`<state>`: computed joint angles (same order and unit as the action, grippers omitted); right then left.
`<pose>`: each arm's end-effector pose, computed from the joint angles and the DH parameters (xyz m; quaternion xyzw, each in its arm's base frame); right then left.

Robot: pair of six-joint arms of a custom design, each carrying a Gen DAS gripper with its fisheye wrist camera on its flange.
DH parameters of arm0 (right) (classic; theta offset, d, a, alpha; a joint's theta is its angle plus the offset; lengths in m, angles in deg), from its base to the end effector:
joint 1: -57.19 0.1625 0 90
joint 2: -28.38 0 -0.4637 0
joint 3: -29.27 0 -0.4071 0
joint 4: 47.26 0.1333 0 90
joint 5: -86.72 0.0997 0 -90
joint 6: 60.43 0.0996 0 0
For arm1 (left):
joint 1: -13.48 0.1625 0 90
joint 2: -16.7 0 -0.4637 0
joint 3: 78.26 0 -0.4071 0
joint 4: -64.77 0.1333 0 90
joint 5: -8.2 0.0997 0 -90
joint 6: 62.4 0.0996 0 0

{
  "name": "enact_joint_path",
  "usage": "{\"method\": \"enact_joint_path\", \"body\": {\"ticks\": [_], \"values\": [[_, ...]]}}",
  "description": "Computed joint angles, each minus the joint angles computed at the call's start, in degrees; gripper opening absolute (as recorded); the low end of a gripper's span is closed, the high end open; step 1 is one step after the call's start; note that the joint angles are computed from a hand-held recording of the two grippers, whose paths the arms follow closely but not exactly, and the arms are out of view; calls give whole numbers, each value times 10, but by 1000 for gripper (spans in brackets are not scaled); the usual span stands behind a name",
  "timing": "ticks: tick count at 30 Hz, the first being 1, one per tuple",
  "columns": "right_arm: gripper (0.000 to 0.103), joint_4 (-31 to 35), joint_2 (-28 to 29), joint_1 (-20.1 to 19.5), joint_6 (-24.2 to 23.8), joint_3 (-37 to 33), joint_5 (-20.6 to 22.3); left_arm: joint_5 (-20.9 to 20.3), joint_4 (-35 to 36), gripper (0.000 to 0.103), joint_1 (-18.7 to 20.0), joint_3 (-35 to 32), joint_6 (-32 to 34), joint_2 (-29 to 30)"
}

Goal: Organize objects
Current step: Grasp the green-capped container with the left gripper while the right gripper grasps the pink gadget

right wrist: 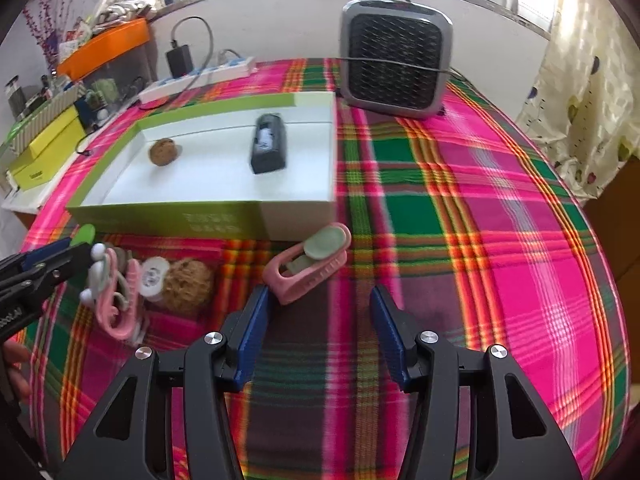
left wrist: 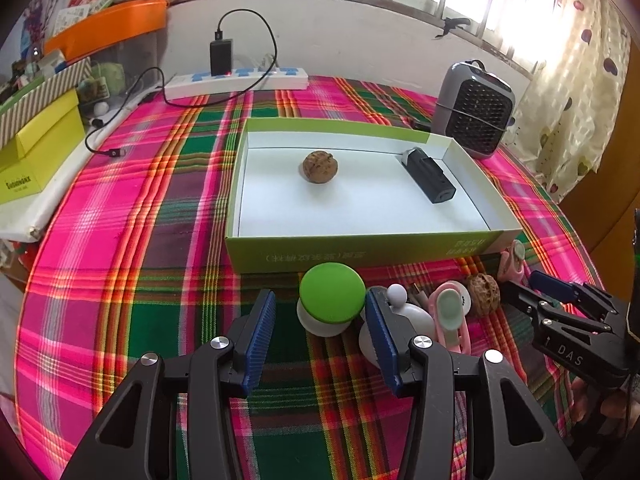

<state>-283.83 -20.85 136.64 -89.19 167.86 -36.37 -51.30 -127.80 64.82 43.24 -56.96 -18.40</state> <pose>-0.0014 -0.4387 0.1452 -0.0014 -0.8526 0.3481 0.3898 -0.1841 -0.5245 -0.0318 0.3243 0.8992 -0.2045 0.2108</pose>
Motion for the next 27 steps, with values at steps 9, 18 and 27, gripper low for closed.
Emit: {"method": "enact_joint_path", "body": {"ticks": [9, 18, 27], "values": [[52, 8, -14, -4, 8, 8, 27, 32, -7, 45, -7, 4, 1, 0], [52, 22, -17, -8, 32, -7, 25, 46, 4, 45, -9, -12, -9, 16], [53, 24, -21, -12, 40, -10, 17, 56, -5, 45, -10, -11, -8, 18]]}}
